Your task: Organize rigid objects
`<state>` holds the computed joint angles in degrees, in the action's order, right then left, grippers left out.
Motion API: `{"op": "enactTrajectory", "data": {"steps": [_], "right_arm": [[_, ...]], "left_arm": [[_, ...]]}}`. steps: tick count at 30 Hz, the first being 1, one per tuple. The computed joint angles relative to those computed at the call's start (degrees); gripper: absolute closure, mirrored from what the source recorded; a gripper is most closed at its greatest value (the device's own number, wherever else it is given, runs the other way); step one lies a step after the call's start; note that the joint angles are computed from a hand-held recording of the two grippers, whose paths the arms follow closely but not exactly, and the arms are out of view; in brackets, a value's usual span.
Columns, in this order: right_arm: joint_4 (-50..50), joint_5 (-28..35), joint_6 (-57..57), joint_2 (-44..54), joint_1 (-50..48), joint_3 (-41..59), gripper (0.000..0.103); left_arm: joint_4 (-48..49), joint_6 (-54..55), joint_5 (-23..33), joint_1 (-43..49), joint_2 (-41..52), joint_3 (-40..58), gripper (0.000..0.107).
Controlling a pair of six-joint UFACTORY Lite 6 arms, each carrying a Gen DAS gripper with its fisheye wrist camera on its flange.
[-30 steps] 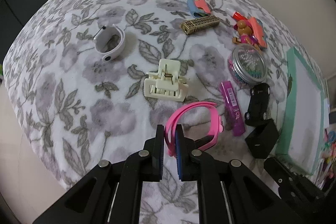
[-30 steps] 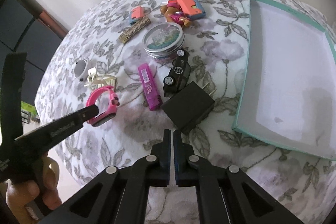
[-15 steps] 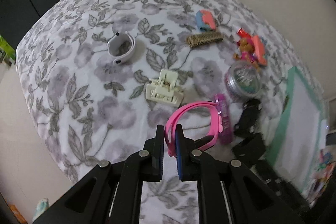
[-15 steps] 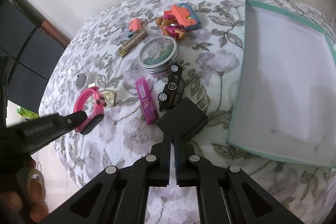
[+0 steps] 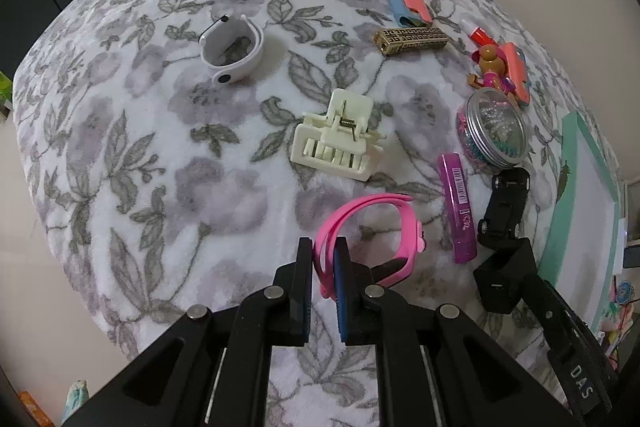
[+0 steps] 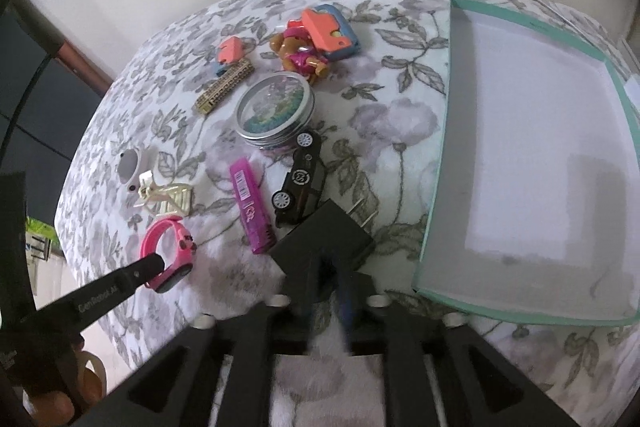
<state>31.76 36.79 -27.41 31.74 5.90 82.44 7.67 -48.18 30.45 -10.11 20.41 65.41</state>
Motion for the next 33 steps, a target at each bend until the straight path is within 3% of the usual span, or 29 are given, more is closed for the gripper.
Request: {"op": "enactTrajectory", "data": {"steps": [1,2,8,16,22,27,33], "right_arm": [[-0.44,-0.49,0.9,-0.03,0.07,-0.08,0.052],[-0.75,-1.33,1.67,-0.31,0.14,-0.41,0.05],[-0.26,-1.75,3.07,1.32,0.27,1.21,0.05],[-6.83,-1.44,11.72,5.33,3.38,6.01,0.049],[-9.02,-1.61,15.86,8.81,5.51,9.46,0.038],[-17.34,-1.43,22.49,11.11,8.85,11.61,0.038],[-18.38,-0.06,23.22,11.12,8.89,11.21,0.038]], "left_arm": [[-0.38,0.43,-0.62,0.15,0.06,-0.25,0.097],[-0.18,0.23,-0.96,0.09,-0.07,-0.47,0.097],[-0.77,0.62,-1.95,0.24,-0.42,-0.85,0.097],[-2.21,2.64,-2.52,0.78,-1.02,-1.48,0.097],[-3.83,4.58,-2.59,1.11,0.44,-0.24,0.097],[-4.58,5.26,-2.81,1.58,0.48,-0.68,0.097],[-5.5,6.23,-2.89,1.74,0.36,-1.22,0.097]]}}
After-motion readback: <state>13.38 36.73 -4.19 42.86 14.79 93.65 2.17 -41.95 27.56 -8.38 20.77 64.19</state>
